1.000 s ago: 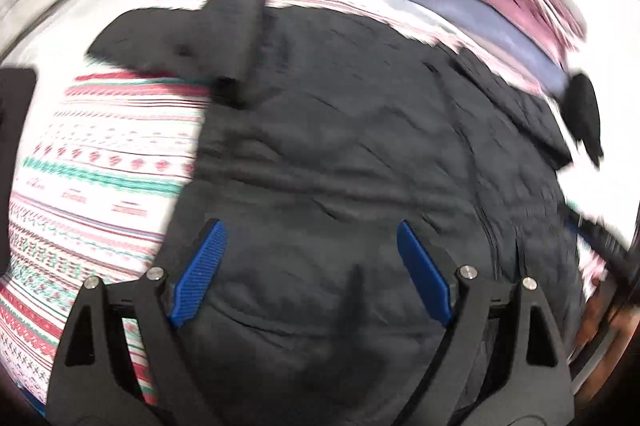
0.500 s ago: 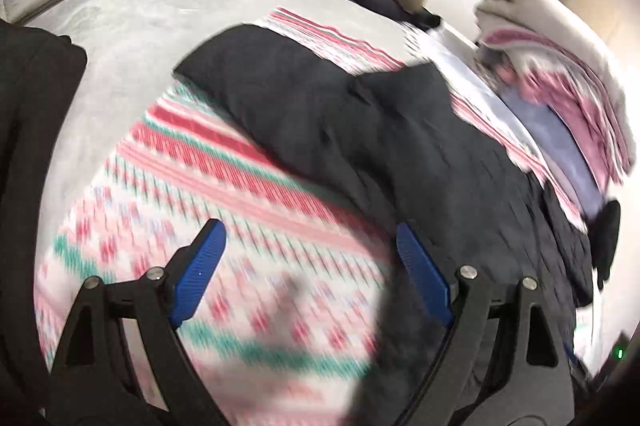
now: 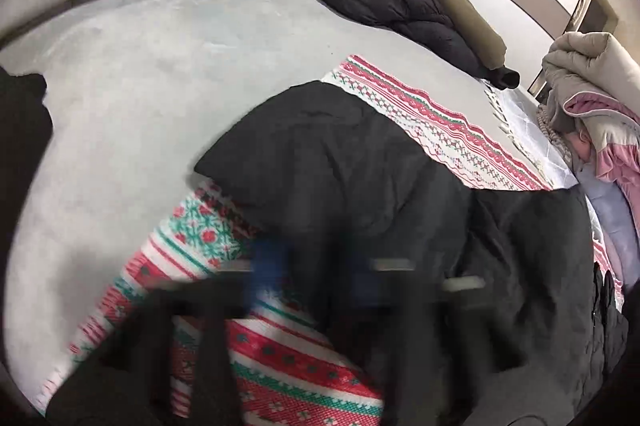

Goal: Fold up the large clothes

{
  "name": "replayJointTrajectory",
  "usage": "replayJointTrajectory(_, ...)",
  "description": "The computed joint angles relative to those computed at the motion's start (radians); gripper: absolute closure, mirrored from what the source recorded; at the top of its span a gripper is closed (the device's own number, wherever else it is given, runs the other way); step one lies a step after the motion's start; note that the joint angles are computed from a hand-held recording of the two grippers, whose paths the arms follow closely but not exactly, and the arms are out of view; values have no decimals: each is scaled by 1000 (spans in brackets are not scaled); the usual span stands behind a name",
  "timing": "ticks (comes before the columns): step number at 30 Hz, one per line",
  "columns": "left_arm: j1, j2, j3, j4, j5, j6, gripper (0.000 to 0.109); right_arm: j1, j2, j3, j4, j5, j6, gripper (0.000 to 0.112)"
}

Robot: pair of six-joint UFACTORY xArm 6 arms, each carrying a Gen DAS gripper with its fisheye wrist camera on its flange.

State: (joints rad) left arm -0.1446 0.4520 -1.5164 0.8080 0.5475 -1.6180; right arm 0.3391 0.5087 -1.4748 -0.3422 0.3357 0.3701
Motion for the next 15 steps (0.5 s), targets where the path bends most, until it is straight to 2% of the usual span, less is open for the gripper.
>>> replayJointTrajectory(2, -6, -79, 54, 90, 17, -105, 104, 0, -4, 5, -29, -1, 20, 42)
replayJointTrajectory(4, -56, -168, 103, 282, 165, -231, 104, 0, -6, 11, -32, -6, 24, 42)
replayJointTrajectory(6, -106, -233, 142, 343, 329, -236, 104, 1, -13, 23, -18, -13, 15, 42)
replayJointTrajectory(9, -138, -293, 196, 342, 461, -221, 104, 5, -21, 35, 7, -22, -9, 42)
replayJointTrajectory(11, -149, -310, 227, 298, 512, -187, 104, 8, -25, 42, 17, -27, -21, 42)
replayJointTrajectory(15, -166, -247, 202, 150, 620, -80, 104, 10, -35, 58, 60, -35, -59, 42)
